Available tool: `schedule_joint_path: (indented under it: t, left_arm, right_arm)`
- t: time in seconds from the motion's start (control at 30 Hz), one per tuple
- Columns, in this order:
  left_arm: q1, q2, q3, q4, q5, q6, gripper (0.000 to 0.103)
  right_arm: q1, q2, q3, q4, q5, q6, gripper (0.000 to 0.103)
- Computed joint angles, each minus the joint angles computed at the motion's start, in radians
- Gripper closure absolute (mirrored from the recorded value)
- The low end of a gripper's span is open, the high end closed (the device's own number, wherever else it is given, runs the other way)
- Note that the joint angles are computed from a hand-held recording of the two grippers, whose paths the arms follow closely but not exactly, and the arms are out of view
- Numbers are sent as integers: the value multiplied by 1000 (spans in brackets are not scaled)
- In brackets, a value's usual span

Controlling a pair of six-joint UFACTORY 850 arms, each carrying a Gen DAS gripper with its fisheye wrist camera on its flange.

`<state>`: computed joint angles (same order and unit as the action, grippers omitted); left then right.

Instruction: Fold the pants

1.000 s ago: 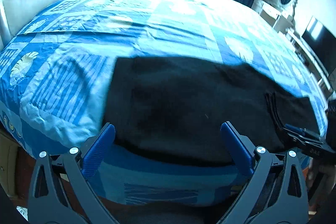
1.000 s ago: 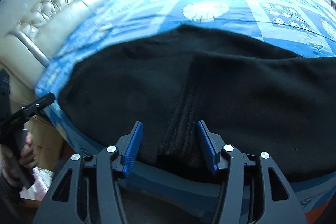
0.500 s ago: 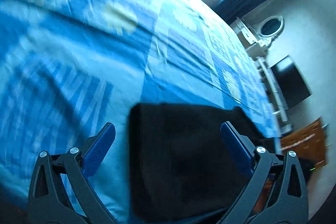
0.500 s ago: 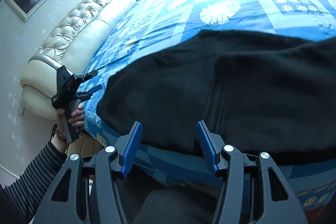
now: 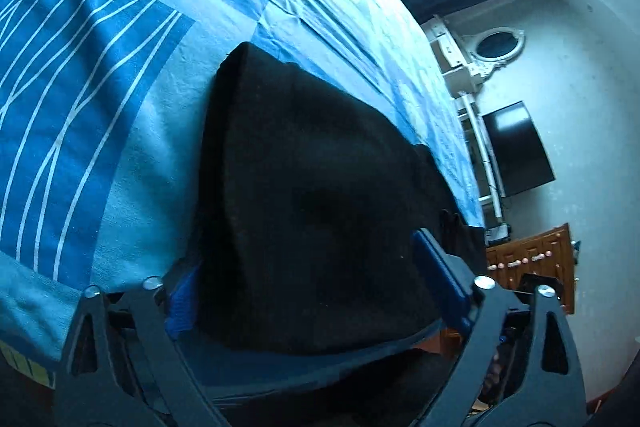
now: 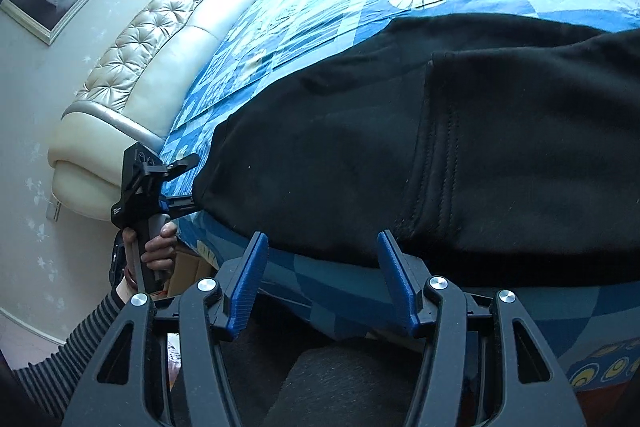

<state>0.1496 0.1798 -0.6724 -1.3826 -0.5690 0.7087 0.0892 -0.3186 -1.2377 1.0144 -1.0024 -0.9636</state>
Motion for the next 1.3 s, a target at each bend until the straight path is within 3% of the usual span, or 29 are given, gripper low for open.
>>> schedule_joint_path:
  t: [0.03, 0.17, 0.2, 0.3, 0.53, 0.77, 1.07, 1.3]
  left_arm:
    - [3, -8, -7, 19, -7, -19, 36]
    - [-24, -34, -50, 192, 19, -187, 65]
    - [-23, -39, -57, 212, 10, -212, 76]
    - [-15, -32, -66, 208, -13, -238, 87]
    - [-51, 30, -108, 316, 25, -366, 89]
    - [-194, 39, -242, 606, 84, -642, 90]
    - [-438, -83, -483, 1226, 72, -1168, 90]
    - [-571, -224, -655, 1484, 5, -1365, 90]
  right_arm:
    - [2, 3, 2, -1, 3, 1, 46]
    - [0, 8, 8, 2, 8, -4, 46]
    - [0, 12, 12, 2, 13, -5, 46]
    - [-7, 14, 15, 2, 15, -8, 46]
    - [-59, 38, 27, 65, 28, -4, 26]
    - [-119, 58, 24, 34, 73, 74, 25]
    - [-192, 90, 32, 17, 73, 43, 24]
    - [-225, 107, 39, 24, 77, 22, 24]
